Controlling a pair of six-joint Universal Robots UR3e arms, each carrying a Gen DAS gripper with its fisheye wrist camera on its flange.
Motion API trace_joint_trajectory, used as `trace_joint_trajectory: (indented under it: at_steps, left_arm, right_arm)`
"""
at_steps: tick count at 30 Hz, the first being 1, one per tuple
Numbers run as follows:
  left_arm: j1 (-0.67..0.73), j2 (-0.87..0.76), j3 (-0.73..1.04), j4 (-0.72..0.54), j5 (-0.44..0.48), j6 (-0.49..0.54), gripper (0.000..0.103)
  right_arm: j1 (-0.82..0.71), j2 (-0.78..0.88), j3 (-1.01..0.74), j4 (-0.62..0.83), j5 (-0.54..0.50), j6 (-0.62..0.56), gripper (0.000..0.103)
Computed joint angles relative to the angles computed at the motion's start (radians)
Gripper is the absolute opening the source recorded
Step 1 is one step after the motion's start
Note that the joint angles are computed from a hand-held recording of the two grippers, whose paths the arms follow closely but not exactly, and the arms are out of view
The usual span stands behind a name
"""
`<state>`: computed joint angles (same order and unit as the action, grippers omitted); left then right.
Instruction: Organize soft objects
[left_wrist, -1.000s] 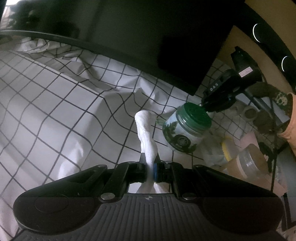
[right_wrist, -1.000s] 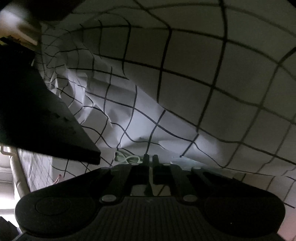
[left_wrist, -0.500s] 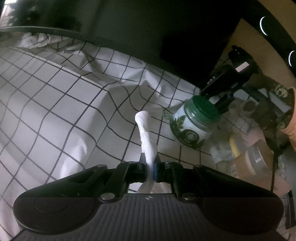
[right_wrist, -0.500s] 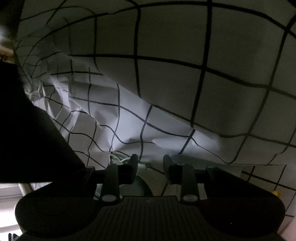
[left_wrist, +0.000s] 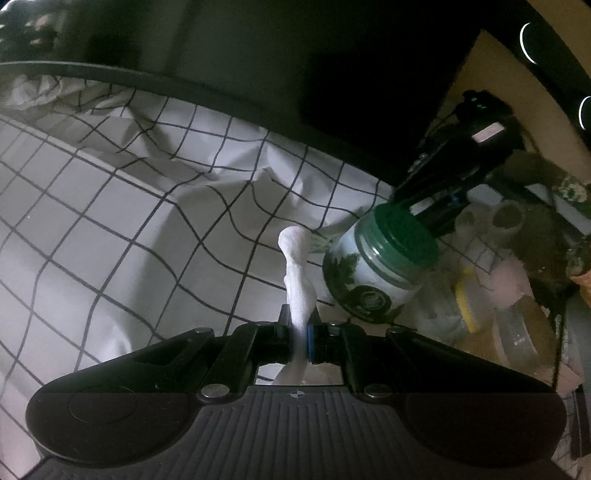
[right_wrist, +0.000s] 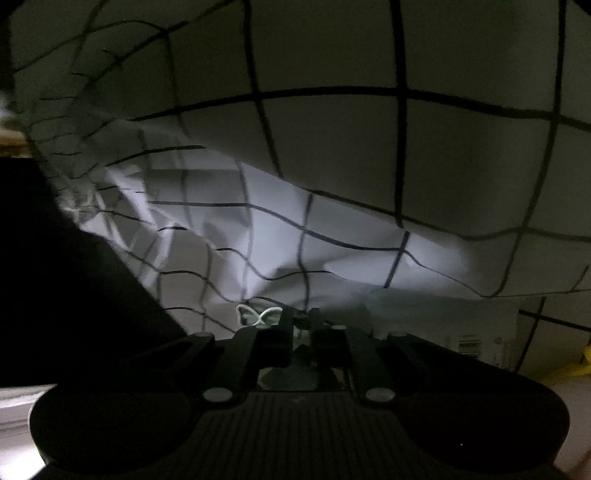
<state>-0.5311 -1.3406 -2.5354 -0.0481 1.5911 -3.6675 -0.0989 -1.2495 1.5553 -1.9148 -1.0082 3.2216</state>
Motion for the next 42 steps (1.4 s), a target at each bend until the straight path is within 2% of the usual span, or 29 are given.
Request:
trace_joint_trajectory:
  at_steps: [8,13,17,20,22,27,29,31,37,42]
  left_arm:
    - [-0.003,0.000,0.004,0.010,0.007,-0.012,0.009]
    - [-0.064,0.010,0.048,-0.012,0.042,-0.038,0.009]
    - [-0.123,0.042,0.088,-0.059,0.082,-0.057,0.009]
    - [-0.154,0.065,0.101,-0.089,0.100,-0.069,0.009]
    - [-0.168,0.077,0.103,-0.102,0.109,-0.077,0.009]
    - [-0.165,0.100,0.069,-0.097,0.105,-0.105,0.009]
    - [-0.157,0.126,0.047,-0.103,0.099,-0.112,0.009]
    - [-0.144,0.158,0.024,-0.114,0.091,-0.116,0.009]
    - [-0.080,0.251,-0.055,-0.130,0.041,-0.110,0.009]
    - [-0.004,0.364,-0.115,-0.180,-0.024,-0.077,0.009]
  right_arm:
    - [-0.048,-0.132,0.056,0.014,0.023,-0.075,0.002]
    - [-0.102,-0.270,0.114,0.035,0.003,-0.113,0.002]
    - [-0.174,-0.406,0.148,0.116,-0.023,-0.178,0.002]
    - [-0.173,-0.434,0.150,0.158,-0.077,-0.248,0.005]
    - [-0.175,-0.416,0.140,0.193,-0.091,-0.271,0.010]
    - [-0.157,-0.326,0.166,0.127,-0.034,-0.079,0.020]
    - [-0.116,-0.285,0.151,0.066,-0.055,-0.016,0.026]
    - [-0.060,-0.233,0.120,0.005,-0.094,0.036,0.036]
    - [0.028,-0.129,0.047,-0.040,-0.157,0.121,0.036]
    - [0.067,-0.087,0.042,-0.093,-0.193,0.208,0.027]
